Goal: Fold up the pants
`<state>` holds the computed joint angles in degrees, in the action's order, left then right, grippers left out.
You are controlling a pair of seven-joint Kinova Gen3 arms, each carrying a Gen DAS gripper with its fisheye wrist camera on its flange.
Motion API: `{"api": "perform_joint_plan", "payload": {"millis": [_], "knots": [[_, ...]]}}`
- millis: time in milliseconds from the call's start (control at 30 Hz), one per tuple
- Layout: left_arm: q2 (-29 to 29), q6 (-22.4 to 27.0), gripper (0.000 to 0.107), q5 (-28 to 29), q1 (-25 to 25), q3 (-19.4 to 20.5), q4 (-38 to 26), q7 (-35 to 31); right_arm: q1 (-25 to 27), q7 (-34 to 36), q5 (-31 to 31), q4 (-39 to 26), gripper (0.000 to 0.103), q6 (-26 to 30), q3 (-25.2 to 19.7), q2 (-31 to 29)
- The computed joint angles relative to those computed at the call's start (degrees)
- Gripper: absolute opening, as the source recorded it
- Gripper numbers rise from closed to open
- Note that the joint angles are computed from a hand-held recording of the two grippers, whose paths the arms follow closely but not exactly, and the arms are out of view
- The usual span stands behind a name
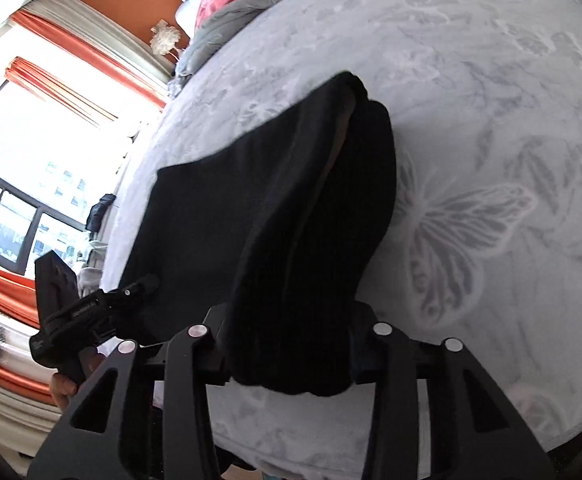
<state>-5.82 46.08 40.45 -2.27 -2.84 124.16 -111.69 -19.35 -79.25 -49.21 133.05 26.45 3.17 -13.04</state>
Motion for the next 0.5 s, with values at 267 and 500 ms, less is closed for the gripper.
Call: {"api": "perform_joint_plan", "payload": {"millis": [267,500], "knots": [[-7.0,8.2,0.063,1.0,-2.2,-5.6,5.2,-0.5,-0.5,-2.9,4.8,3.9,0.076,1.0,0.6,-0.4],[-8.5,0.2,0.087,-3.3,-4.8,7.0,5.2,10.6,-0.2,-2.2,0.6,5.0,0.087,-3.0,-2.0,-0.9]]}}
